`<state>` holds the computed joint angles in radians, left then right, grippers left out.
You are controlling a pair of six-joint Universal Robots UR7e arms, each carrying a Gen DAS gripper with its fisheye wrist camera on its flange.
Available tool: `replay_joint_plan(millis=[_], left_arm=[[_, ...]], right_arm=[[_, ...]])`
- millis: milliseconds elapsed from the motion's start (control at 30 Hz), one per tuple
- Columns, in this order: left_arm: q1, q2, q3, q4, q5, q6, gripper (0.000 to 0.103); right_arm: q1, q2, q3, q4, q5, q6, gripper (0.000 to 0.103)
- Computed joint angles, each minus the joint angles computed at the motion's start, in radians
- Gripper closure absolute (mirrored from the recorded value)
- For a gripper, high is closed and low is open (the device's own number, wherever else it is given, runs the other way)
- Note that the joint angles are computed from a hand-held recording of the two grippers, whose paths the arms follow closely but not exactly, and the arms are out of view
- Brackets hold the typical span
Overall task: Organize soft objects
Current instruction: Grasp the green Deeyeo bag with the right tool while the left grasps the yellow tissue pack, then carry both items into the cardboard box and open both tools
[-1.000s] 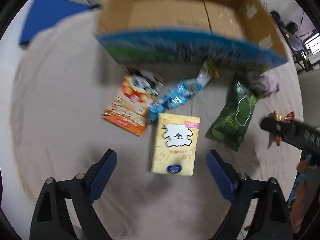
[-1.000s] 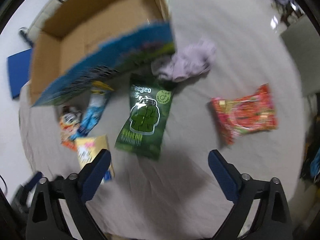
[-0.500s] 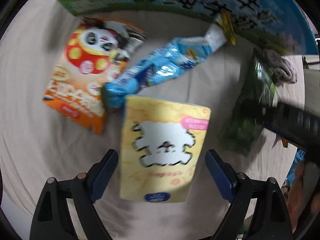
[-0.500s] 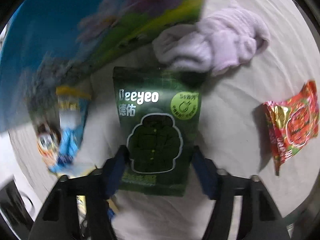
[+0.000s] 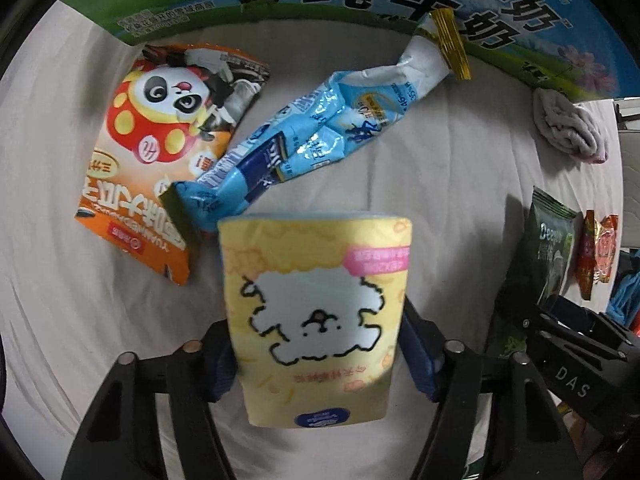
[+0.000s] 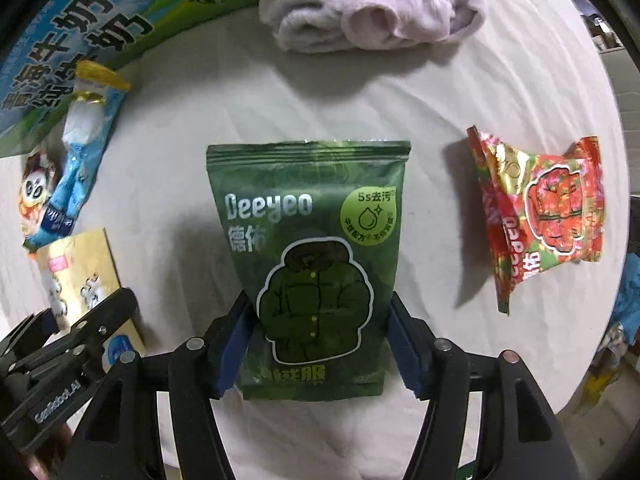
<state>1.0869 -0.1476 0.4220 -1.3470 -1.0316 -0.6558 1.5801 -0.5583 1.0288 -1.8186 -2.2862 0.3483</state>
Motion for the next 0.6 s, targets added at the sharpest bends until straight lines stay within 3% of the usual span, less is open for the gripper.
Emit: replay_joint_plan(millis=[67, 200, 367, 600], left_arm=[[-0.005, -0.027, 0.023, -0.028, -0.012, 0.011, 0.045], [-0.009, -0.145, 0.243, -0.165, -0.025, 0.009, 0.045], [-0.045, -0.27, 0.401, -0.219, -0.019, 0.046, 0.045], [-0.124, -0.384, 0.535, -0.322, 0.021, 0.122, 0.045]], right_arm=[[0.01, 0.008, 0.02, -0.027, -0.028, 0.001, 0.042], [0.026, 0.001, 0.072, -0.081, -0.061, -0.014, 0.052], [0.04, -0.029, 0.118, -0.121, -0.057, -0.036, 0.056], [0.064, -0.171, 0.268, -0.231, -0.026, -0.079, 0.058]])
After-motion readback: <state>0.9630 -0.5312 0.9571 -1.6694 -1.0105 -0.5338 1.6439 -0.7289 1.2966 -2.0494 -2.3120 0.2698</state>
